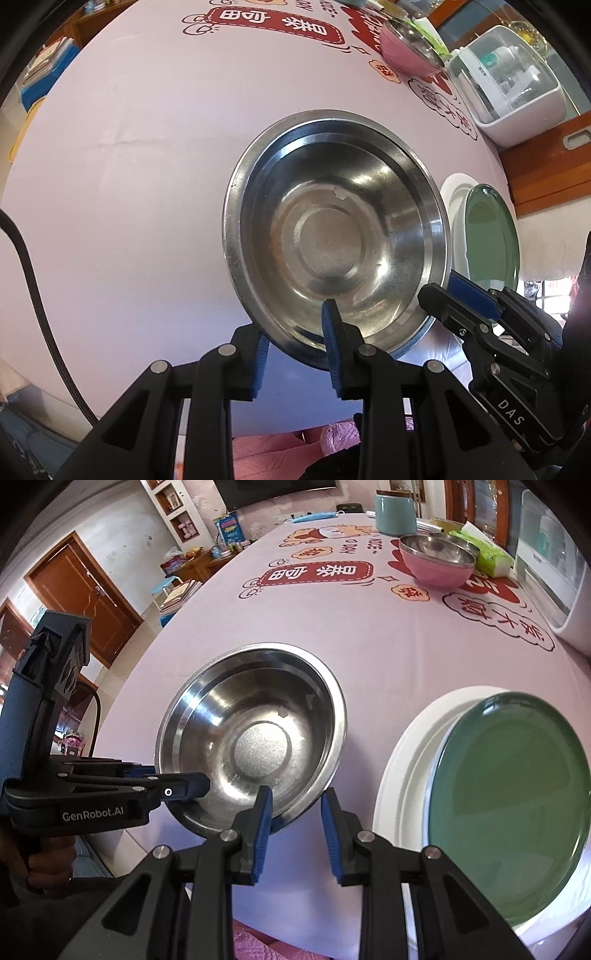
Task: Organize plates and bowls
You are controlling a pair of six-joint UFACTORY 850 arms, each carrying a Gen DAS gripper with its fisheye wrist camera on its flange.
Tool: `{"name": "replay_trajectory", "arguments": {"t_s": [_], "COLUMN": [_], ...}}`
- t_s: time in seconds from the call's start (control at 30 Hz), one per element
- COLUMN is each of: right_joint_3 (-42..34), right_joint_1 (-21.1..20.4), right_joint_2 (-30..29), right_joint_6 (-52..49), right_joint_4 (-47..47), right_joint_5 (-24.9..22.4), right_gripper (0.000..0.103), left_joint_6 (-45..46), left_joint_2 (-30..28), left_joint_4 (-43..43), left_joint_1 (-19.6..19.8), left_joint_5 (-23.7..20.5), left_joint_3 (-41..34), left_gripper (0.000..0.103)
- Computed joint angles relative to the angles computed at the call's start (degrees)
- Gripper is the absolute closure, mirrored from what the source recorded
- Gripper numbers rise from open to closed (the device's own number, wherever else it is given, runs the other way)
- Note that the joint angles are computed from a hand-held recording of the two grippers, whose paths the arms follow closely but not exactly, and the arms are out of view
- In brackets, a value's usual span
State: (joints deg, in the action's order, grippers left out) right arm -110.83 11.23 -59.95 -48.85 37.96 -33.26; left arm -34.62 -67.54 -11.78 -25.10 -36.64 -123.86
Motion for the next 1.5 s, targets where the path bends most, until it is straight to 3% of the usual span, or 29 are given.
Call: {"name": "replay_trajectory", "arguments": {"t_s": [0.43, 0.57, 0.8, 1.13, 1.5], "right_joint_3": [2.7, 3.4, 3.6, 1.6, -6.2], "right_joint_1": [0.1, 0.0, -0.5, -2.1, -5.3], "right_joint_2": [1.9, 2.5, 3.1, 2.8, -0.5], "right_joint_6": [0.8, -0.5, -2.8, -6.4, -5.4], "right_joint_4": [-1.1, -0.7, -0.4, 0.1, -2.6], "right_joint_5": [2.2, 2.7, 2.7, 1.2, -2.7], "right_gripper": [0.073, 0.072, 0.072, 0.059, 0.047], "left_joint_6": [0.0, -3.0, -12.3, -22.3, -29.5], "left_joint_2": [-3.3, -2.2, 1.1, 2.9, -3.0], "left_joint_4": [2.7, 6.5, 14.7, 23.1, 29.8], "left_joint_1": [-1.0, -1.7, -2.7, -3.5, -5.2], "left_joint_5": [-2.6, -2.4, 0.2, 0.0, -5.5], "left_joint_3": [-6.1, -5.1, -1.0, -0.3, -14.5], "left_gripper": [0.068, 0.043, 0.031, 0.030, 0.025]}}
